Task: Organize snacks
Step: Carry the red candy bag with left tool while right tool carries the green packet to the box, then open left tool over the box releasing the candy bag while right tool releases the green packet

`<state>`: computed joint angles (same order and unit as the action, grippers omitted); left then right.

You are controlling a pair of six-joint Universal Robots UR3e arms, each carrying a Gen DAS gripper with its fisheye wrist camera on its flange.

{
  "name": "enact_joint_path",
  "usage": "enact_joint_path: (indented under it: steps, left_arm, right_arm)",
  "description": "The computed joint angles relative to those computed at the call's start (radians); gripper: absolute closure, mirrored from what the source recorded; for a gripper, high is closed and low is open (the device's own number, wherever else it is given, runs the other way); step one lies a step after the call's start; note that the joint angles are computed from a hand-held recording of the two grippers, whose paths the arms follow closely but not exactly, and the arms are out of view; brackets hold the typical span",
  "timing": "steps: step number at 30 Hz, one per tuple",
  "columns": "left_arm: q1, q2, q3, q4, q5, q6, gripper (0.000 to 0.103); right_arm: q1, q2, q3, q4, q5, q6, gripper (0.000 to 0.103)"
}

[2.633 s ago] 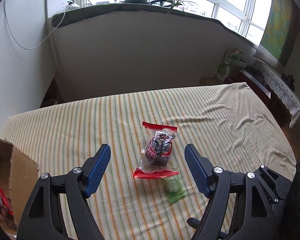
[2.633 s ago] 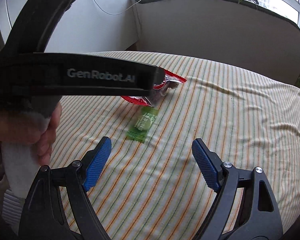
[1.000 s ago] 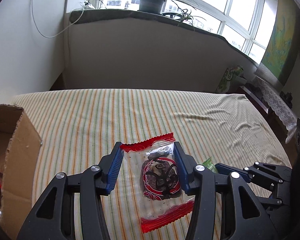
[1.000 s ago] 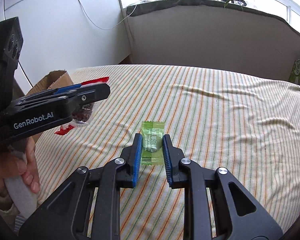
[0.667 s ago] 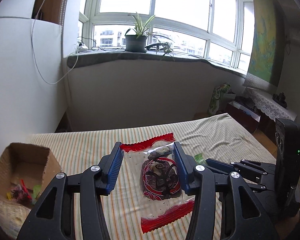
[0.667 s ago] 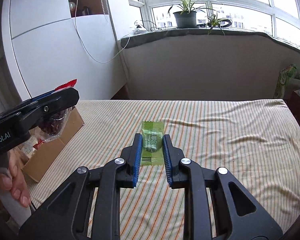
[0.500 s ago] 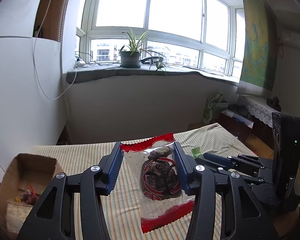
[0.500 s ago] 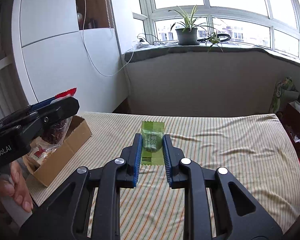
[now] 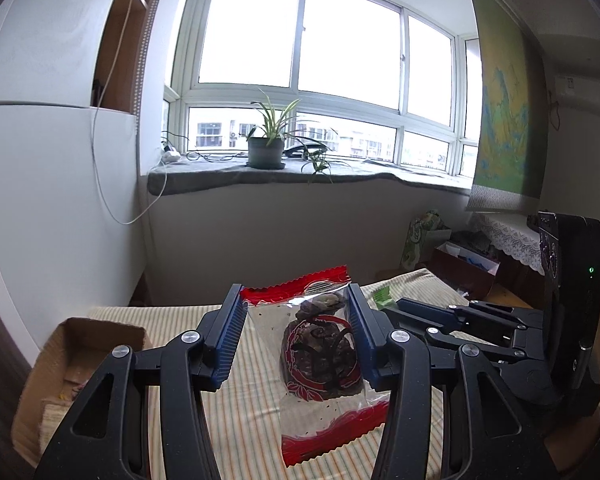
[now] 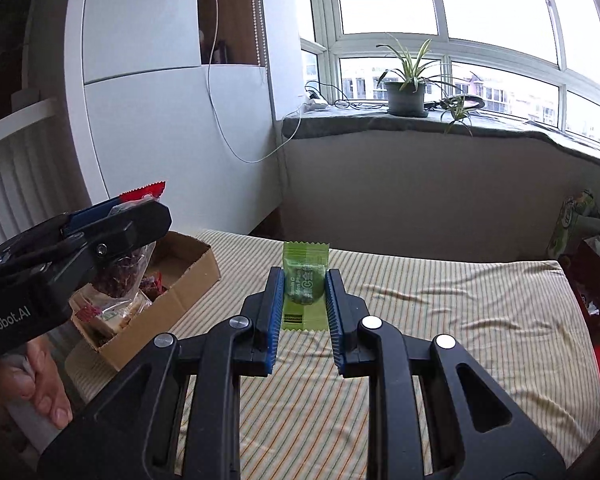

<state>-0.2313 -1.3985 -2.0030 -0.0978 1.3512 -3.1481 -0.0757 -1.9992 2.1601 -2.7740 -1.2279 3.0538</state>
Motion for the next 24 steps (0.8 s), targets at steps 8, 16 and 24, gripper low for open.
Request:
enact_joint_path:
  steps: [8,16,24]
  left_arm:
    - [0.312,0.197,-0.208,-0.046,-0.192,0.022,0.054]
    - [0.761,0.441,-0.385,-0.260,-0.421,0.168,0.054]
    - [0.902,0.446,-0.413,-0.311,-0.472,0.231,0.054]
  right_arm:
    - [0.318,0.382,-0.254,-0.102,-0.162,0.061,0.082]
    - [0.511,0.737,-0.638,-0.057,-0.188,0.065,0.081]
    - [0.561,0.935,-0.914,0.029,-0.177,0.040,0.081]
